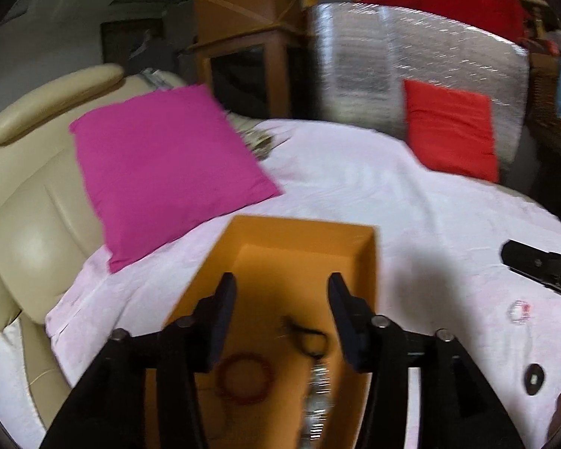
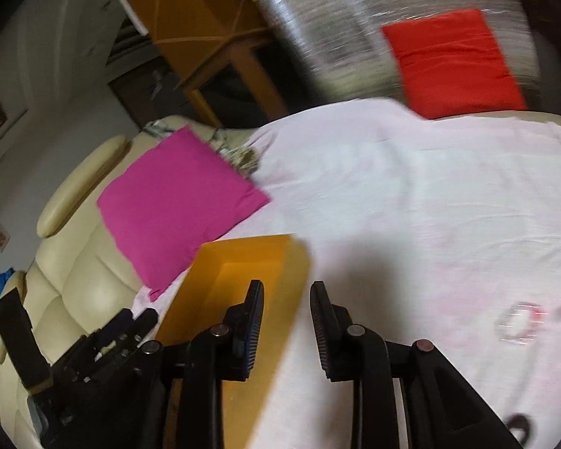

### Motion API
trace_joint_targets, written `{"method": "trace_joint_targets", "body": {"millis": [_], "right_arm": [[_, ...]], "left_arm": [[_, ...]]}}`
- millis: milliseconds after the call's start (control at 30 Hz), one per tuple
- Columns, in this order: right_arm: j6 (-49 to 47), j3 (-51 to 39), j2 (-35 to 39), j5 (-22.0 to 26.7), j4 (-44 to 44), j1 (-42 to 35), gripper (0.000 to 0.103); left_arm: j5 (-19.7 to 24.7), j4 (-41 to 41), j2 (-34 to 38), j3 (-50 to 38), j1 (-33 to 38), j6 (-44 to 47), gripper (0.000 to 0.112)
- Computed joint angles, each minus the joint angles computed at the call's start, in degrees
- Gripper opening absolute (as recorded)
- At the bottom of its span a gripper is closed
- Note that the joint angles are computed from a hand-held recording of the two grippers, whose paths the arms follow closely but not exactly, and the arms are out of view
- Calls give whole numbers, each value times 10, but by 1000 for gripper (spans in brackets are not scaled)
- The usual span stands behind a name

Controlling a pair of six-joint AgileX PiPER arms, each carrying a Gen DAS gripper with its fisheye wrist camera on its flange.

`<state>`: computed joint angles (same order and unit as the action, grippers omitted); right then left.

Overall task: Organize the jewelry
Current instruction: 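Move both tools back toward the white and purple bead bracelets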

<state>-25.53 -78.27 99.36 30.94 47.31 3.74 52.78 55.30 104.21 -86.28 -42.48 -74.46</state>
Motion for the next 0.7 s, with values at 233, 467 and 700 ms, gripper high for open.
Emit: {"method": "trace_joint_targets", "body": {"millis": [233, 467, 700], "right_arm": [[-74, 105, -115, 65, 12, -209, 29], [-214, 180, -158, 150, 97, -453, 29], [-274, 192, -108, 213, 164, -617, 28]], "left_arm": [[-13, -19, 62, -95, -64, 62, 61], [0, -80, 152, -223, -109, 162, 62], [29, -179, 241, -352, -134, 283, 63]]}}
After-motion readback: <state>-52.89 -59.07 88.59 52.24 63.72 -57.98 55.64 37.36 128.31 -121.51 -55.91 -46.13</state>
